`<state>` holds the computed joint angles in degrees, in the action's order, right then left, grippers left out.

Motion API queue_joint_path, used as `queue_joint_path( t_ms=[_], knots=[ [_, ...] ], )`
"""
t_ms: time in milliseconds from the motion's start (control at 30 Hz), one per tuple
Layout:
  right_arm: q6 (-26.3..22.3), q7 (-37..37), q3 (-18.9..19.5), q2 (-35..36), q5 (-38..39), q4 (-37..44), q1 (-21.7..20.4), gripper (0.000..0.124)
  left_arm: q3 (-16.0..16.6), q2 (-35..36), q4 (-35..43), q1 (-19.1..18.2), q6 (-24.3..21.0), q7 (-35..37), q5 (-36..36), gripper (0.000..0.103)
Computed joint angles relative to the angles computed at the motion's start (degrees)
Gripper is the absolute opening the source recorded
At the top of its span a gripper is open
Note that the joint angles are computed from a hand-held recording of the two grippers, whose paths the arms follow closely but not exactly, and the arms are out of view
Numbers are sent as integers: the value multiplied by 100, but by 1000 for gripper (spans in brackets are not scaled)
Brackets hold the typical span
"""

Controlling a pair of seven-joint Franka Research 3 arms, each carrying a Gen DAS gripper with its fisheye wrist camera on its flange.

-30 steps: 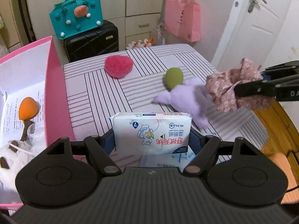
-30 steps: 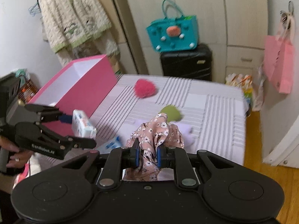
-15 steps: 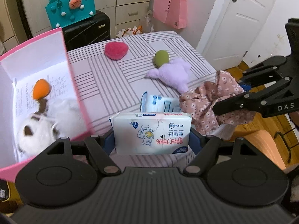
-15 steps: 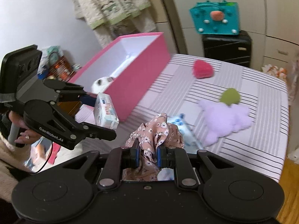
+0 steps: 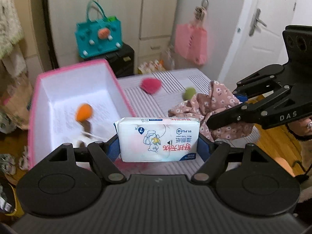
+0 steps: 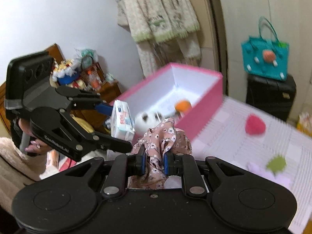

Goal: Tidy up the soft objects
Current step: 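Carry the floral cloth and white wipes pack with both grippers over the pink box, then open the right gripper to drop the cloth while the left releases the wipes pack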

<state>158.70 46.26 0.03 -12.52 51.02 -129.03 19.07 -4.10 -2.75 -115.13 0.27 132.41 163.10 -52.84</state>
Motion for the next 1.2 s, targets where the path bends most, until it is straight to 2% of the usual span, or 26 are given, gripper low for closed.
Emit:
queue_joint_path(
  t_ms=[167, 267, 333, 400, 567, 633, 733, 800, 933, 1067, 1200],
  knots=[
    [340, -784, 16, 768, 563, 792, 82, 20, -83, 525, 531, 67, 475, -90, -45, 77],
    [604, -871, 182, 1355, 469, 1400, -62, 20, -252, 1053, 1075, 118, 838, -465, 230, 77],
    [720, -642, 275, 1806, 135, 1879, -192, 20, -356, 1464, 1506, 123, 1106, -947, 657, 77],
    [611, -196, 307, 2289, -273, 2434, -304, 20, -402, 1908, 1991, 93, 1243, -1452, 1158, 77],
    [21, 907, 233, 3412, -1340, 3842, -458, 20, -371, 2976, 3289, -55, 1260, -2476, 2368, 77],
    [-226, 1301, 181, 3765, -1757, 4308, -472, 21, -320, 3396, 3850, -128, 1130, -2739, 2873, 77],
    [-739, 1881, 130, 4324, -2327, 5116, -492, 21, -339, 3934, 4612, -158, 792, -2834, 3501, 77],
    [-1034, 2134, 143, 4663, -2664, 5614, -512, 21, -405, 4049, 4706, -132, 854, -2726, 3824, 77],
    [-1214, 2479, 277, 4983, -2990, 6026, -607, 22, -643, 4125, 4640, -27, 1118, -2269, 4420, 77],
    [-1351, 2755, 188, 5269, -3430, 6413, -504, 22, -909, 4083, 4398, 116, 1420, -1768, 4965, 77],
    [-1599, 2959, 165, 5585, -3719, 6865, -452, 27, -951, 4306, 4750, 65, 1137, -1727, 5253, 77]
  ],
)
